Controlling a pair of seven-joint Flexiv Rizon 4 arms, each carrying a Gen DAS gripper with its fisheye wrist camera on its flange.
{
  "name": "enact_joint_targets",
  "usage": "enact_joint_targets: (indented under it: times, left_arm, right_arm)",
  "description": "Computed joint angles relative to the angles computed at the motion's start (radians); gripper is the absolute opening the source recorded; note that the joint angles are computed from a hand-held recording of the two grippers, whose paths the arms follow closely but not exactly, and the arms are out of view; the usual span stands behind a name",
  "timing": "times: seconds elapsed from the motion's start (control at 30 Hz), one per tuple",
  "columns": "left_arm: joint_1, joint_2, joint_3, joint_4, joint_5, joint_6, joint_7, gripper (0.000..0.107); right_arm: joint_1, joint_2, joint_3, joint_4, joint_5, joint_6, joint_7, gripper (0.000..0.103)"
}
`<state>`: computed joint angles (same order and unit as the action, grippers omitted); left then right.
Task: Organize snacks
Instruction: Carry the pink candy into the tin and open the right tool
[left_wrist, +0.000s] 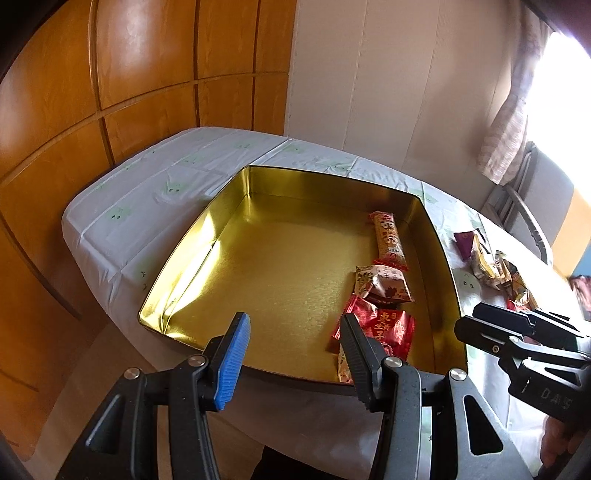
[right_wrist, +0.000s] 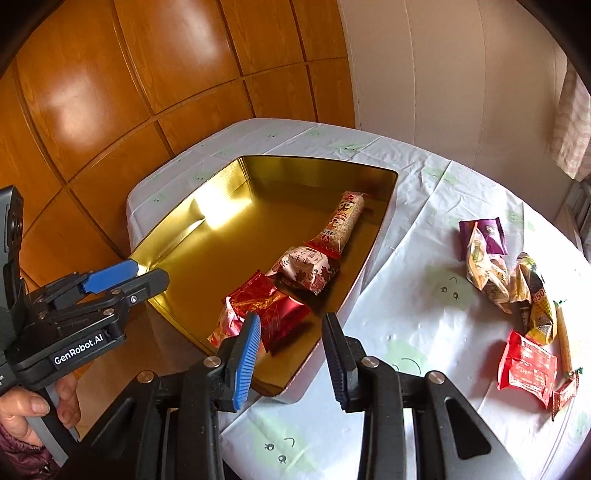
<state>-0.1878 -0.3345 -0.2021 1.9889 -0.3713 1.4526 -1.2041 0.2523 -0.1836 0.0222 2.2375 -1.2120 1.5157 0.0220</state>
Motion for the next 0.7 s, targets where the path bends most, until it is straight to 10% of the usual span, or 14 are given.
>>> enact_joint_targets:
  times: [0.7]
  left_arm:
    - [-0.024, 0.023, -0.007, 0.02, 0.011, 0.003, 0.037, 0.051]
  right_arm:
    - [-0.089, 0.09, 0.054, 0.081, -0.133, -0.052, 0.153, 0.035]
